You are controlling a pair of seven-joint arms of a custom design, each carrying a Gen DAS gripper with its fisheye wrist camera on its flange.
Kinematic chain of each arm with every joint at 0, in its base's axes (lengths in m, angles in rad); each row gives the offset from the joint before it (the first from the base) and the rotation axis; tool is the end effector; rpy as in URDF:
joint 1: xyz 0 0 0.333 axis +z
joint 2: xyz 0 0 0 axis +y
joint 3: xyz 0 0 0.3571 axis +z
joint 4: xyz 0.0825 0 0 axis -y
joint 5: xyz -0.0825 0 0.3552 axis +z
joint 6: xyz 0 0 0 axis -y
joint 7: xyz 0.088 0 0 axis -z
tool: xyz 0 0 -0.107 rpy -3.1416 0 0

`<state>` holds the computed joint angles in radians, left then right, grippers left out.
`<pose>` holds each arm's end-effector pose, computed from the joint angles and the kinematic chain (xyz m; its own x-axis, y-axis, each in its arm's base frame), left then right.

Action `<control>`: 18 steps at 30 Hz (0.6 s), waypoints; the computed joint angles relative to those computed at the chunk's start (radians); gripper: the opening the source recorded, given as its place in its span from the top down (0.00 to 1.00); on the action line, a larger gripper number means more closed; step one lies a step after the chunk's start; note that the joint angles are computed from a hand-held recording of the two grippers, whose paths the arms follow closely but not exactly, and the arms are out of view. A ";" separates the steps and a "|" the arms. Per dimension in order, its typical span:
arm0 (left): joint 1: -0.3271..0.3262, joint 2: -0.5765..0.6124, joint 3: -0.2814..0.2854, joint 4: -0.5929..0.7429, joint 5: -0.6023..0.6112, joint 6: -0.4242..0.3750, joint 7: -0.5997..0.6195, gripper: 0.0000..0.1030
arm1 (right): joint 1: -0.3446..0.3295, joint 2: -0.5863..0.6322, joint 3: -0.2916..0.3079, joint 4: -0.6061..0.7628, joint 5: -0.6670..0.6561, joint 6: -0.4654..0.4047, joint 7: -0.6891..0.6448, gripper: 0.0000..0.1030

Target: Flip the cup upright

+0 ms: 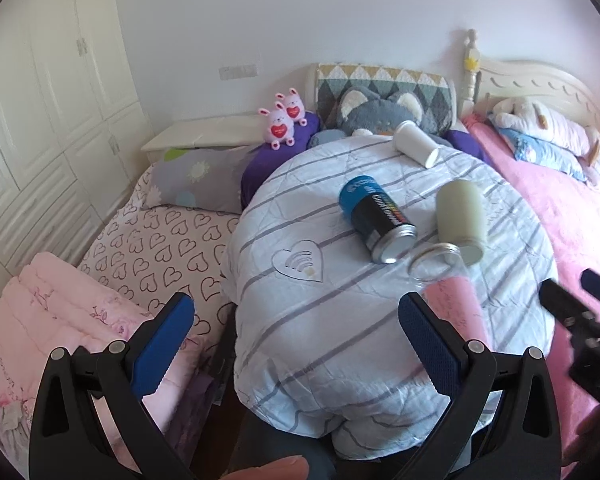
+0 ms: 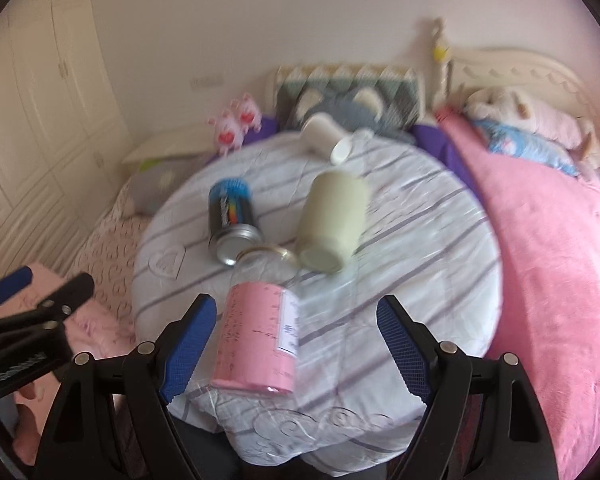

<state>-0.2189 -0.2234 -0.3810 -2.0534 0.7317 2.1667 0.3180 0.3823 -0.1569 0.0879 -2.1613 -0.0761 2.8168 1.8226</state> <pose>0.4093 -0.2717 0.6196 0.3449 -0.9352 -0.0810 -0.6760 -0.1876 -0.7126 0.4613 0.2423 0.6140 0.3203 -0.9420 -0.0998 -0.6769 -0.1539 -0.7198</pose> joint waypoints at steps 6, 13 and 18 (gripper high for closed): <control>-0.023 0.006 -0.010 -0.008 -0.037 0.030 0.016 0.00 | -0.052 -0.099 0.014 -0.093 -0.081 0.035 0.110 0.19; -0.044 0.020 -0.019 0.008 -0.037 0.018 0.016 0.00 | -0.018 -0.122 -0.032 -0.139 -0.031 0.030 0.094 0.19; -0.051 0.020 -0.018 0.013 -0.032 0.010 0.009 0.00 | -0.008 -0.129 -0.045 -0.150 -0.008 0.047 0.071 0.19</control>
